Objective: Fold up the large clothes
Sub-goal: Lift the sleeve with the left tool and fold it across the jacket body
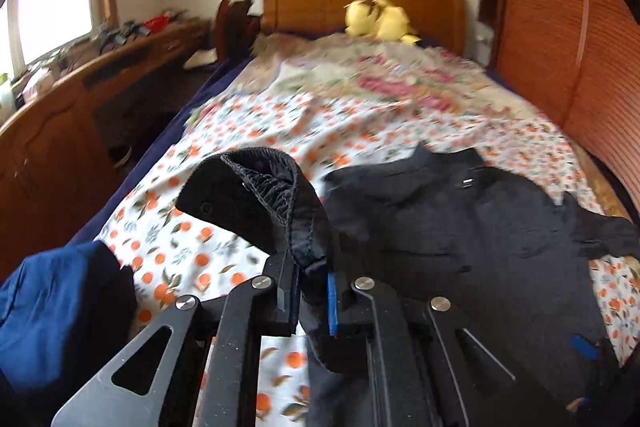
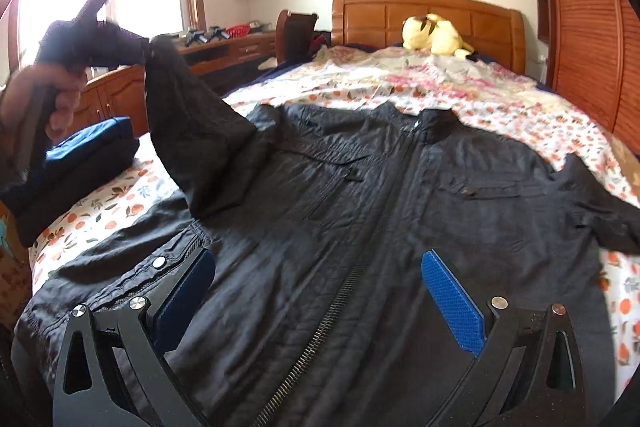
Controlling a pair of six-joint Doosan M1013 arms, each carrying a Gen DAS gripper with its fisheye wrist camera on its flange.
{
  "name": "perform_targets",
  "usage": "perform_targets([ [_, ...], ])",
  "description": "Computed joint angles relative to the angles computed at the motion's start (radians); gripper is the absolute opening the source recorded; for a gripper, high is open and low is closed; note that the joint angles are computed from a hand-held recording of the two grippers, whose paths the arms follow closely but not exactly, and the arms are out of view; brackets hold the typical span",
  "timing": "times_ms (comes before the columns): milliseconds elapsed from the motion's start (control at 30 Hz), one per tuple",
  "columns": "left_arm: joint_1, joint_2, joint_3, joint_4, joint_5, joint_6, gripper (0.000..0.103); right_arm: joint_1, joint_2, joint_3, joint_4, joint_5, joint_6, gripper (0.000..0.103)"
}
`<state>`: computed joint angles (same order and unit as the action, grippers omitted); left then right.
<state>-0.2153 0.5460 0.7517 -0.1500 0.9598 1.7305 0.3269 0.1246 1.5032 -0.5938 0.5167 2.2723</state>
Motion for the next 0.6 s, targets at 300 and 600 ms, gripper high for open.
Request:
perform_targets([
  [300, -0.054, -0.12, 0.142, -0.183, -0.056, 0.208, 0.011, -0.002, -0.07, 0.071, -0.154, -0.013, 0.172, 0.103],
  [600, -0.095, -0.216, 0.312, -0.214, -0.128, 0.35, 0.011, 0.016, -0.092, 0.092, -0.25, 0.019, 0.288, 0.103],
])
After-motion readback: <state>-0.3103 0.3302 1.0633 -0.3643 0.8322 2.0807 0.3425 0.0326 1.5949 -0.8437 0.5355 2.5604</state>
